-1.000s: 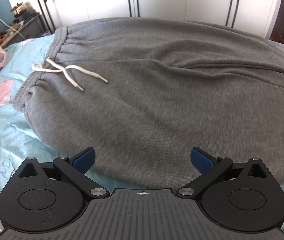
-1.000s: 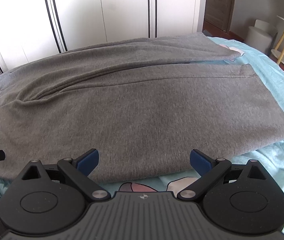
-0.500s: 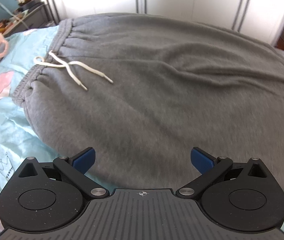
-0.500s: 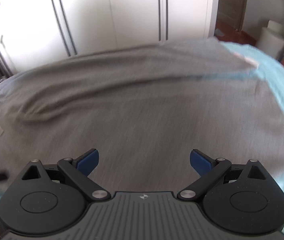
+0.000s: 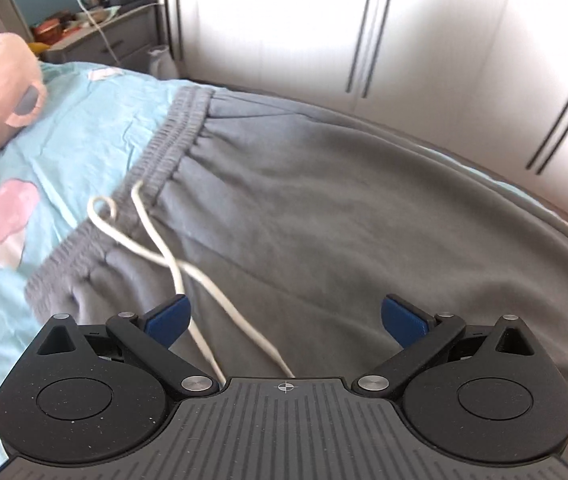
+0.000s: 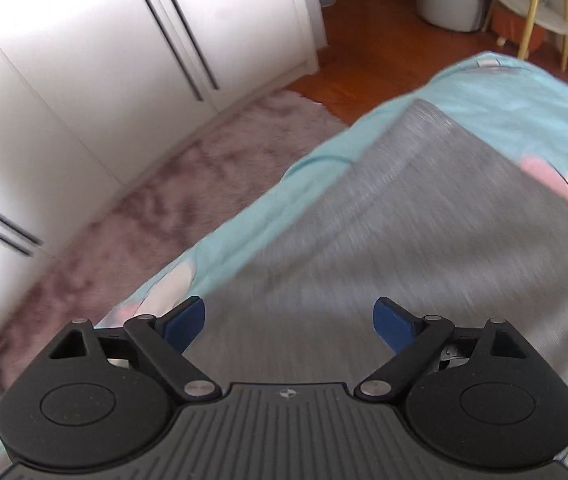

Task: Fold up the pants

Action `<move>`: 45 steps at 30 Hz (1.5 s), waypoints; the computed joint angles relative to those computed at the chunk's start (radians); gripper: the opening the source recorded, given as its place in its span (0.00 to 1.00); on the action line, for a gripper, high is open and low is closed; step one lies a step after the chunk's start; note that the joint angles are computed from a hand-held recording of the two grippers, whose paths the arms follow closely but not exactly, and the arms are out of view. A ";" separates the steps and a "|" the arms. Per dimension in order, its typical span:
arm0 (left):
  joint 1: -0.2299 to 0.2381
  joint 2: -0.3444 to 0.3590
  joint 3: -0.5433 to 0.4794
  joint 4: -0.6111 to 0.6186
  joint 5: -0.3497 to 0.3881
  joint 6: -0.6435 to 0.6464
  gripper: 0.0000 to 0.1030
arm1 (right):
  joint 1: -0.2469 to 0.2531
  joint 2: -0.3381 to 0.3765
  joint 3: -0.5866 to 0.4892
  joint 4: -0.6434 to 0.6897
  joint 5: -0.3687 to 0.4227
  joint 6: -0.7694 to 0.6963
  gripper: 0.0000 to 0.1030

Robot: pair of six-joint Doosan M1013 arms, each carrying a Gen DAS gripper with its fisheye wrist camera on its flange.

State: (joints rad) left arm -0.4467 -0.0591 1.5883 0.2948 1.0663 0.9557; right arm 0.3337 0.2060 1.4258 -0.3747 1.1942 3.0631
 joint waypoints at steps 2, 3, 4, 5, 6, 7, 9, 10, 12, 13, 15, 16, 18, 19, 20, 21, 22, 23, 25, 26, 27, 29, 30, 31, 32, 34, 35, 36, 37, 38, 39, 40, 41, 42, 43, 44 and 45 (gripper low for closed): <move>0.016 0.037 -0.027 -0.008 0.010 0.029 1.00 | -0.028 0.034 -0.021 0.037 0.021 -0.004 0.89; 0.024 0.058 -0.046 -0.011 0.020 0.040 1.00 | -0.039 0.053 -0.034 0.043 0.045 -0.007 0.89; 0.033 0.082 -0.072 -0.018 0.027 0.057 1.00 | -0.043 0.072 -0.051 0.053 0.095 -0.004 0.89; 0.041 0.099 -0.091 -0.021 0.024 0.066 1.00 | -0.045 0.085 -0.059 0.059 0.131 0.011 0.89; 0.050 0.111 -0.103 -0.024 0.007 0.068 1.00 | -0.045 0.089 -0.058 0.052 0.143 0.022 0.90; 0.064 0.128 -0.123 -0.045 -0.012 0.084 1.00 | -0.036 0.090 -0.053 0.027 0.145 0.019 0.89; 0.101 0.183 -0.192 -0.144 0.002 0.136 1.00 | -0.005 0.089 -0.046 -0.044 0.170 0.003 0.59; 0.120 0.213 -0.230 -0.199 0.022 0.158 1.00 | 0.009 0.076 -0.027 -0.076 0.151 -0.006 0.36; 0.143 0.256 -0.280 -0.266 0.042 0.141 0.99 | 0.008 -0.001 0.067 -0.080 -0.003 0.027 0.14; 0.151 0.278 -0.308 -0.286 0.054 0.110 0.95 | 0.009 -0.051 0.131 -0.073 -0.094 0.086 0.08; 0.167 0.310 -0.344 -0.350 0.060 0.103 0.70 | 0.018 -0.120 0.224 -0.091 -0.207 0.179 0.07; 0.177 0.335 -0.374 -0.397 0.089 0.103 0.66 | 0.024 -0.144 0.261 -0.095 -0.245 0.211 0.07; 0.191 0.370 -0.411 -0.466 0.129 0.083 0.62 | 0.042 -0.189 0.335 -0.131 -0.325 0.297 0.04; 0.192 0.386 -0.432 -0.483 0.158 0.041 0.60 | 0.054 -0.203 0.361 -0.166 -0.349 0.324 0.03; 0.196 0.395 -0.437 -0.515 0.156 0.007 0.60 | 0.064 -0.210 0.374 -0.189 -0.357 0.333 0.03; 0.202 0.402 -0.443 -0.542 0.149 -0.004 0.60 | 0.071 -0.211 0.380 -0.207 -0.360 0.327 0.03; 0.204 0.409 -0.447 -0.566 0.135 -0.012 0.60 | 0.077 -0.209 0.380 -0.221 -0.355 0.310 0.03; 0.205 0.417 -0.454 -0.576 0.133 -0.024 0.60 | 0.080 -0.205 0.380 -0.231 -0.350 0.302 0.03; 0.209 0.432 -0.466 -0.589 0.119 -0.062 0.61 | 0.083 -0.200 0.373 -0.230 -0.334 0.274 0.03; 0.207 0.443 -0.477 -0.590 0.129 -0.085 0.62 | 0.084 -0.200 0.371 -0.231 -0.329 0.259 0.03; 0.207 0.456 -0.493 -0.588 0.151 -0.091 0.62 | 0.086 -0.201 0.372 -0.233 -0.327 0.245 0.03; 0.203 0.483 -0.527 -0.571 0.207 -0.085 0.62 | 0.090 -0.200 0.377 -0.250 -0.332 0.224 0.03; 0.206 0.495 -0.540 -0.578 0.232 -0.087 0.62 | 0.095 -0.200 0.379 -0.261 -0.331 0.222 0.03; 0.211 0.507 -0.549 -0.589 0.251 -0.110 0.61 | 0.098 -0.196 0.381 -0.274 -0.332 0.212 0.03; 0.217 0.514 -0.554 -0.600 0.254 -0.138 0.61 | 0.102 -0.193 0.379 -0.286 -0.326 0.202 0.03; 0.228 0.530 -0.573 -0.625 0.279 -0.186 0.61 | 0.114 -0.178 0.366 -0.308 -0.312 0.194 0.04; 0.232 0.541 -0.588 -0.635 0.300 -0.187 0.60 | 0.098 -0.170 0.364 -0.306 -0.325 0.168 0.04; 0.237 0.551 -0.603 -0.645 0.321 -0.191 0.58 | 0.095 -0.170 0.363 -0.301 -0.326 0.153 0.04; 0.241 0.557 -0.610 -0.652 0.331 -0.207 0.57 | 0.099 -0.177 0.359 -0.289 -0.321 0.155 0.04; 0.244 0.560 -0.613 -0.656 0.339 -0.216 0.54 | 0.095 -0.184 0.361 -0.273 -0.329 0.161 0.04; 0.243 0.563 -0.617 -0.642 0.355 -0.222 0.34 | 0.087 -0.190 0.366 -0.256 -0.342 0.168 0.04; 0.238 0.558 -0.614 -0.617 0.375 -0.223 0.24 | 0.088 -0.198 0.360 -0.246 -0.339 0.175 0.04; 0.241 0.548 -0.598 -0.619 0.363 -0.204 0.19 | 0.095 -0.206 0.365 -0.247 -0.336 0.183 0.04; 0.247 0.530 -0.573 -0.636 0.333 -0.189 0.12 | 0.099 -0.213 0.366 -0.249 -0.332 0.178 0.05; 0.252 0.510 -0.544 -0.650 0.299 -0.177 0.12 | 0.110 -0.219 0.367 -0.265 -0.326 0.189 0.05; 0.258 0.487 -0.512 -0.667 0.268 -0.158 0.11 | 0.120 -0.231 0.370 -0.283 -0.325 0.210 0.05; 0.261 0.465 -0.486 -0.673 0.244 -0.136 0.11 | 0.131 -0.245 0.375 -0.300 -0.332 0.232 0.05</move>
